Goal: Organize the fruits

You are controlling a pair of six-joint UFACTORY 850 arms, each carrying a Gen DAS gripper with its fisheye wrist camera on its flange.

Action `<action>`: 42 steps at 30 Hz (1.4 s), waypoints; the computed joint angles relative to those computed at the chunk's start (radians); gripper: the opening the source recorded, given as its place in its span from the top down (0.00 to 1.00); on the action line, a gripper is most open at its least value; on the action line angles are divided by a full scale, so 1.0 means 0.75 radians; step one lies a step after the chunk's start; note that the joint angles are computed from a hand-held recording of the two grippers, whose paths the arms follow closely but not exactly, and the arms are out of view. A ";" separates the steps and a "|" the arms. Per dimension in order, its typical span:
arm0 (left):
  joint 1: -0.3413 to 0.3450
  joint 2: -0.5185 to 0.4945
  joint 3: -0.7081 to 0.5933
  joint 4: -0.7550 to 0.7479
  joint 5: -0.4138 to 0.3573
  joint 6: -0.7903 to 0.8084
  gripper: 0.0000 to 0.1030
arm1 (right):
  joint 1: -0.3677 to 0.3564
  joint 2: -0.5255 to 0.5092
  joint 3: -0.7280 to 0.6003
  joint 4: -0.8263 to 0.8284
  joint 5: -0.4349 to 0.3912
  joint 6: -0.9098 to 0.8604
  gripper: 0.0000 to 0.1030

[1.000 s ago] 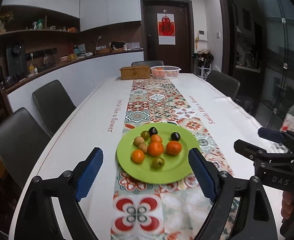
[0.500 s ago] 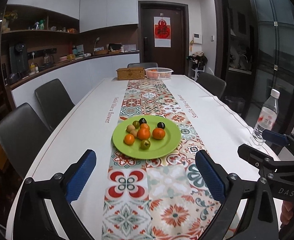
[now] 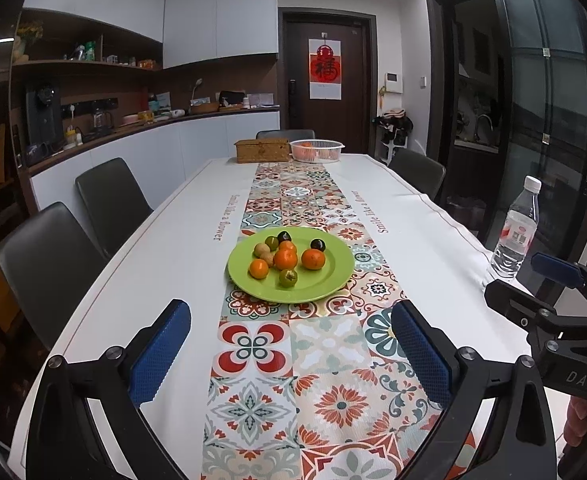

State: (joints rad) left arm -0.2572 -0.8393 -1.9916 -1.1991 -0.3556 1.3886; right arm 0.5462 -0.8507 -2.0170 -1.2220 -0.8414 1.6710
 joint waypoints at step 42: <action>0.011 0.100 0.181 -0.197 0.001 0.170 0.00 | 0.033 0.063 0.131 -0.072 -0.023 0.114 0.17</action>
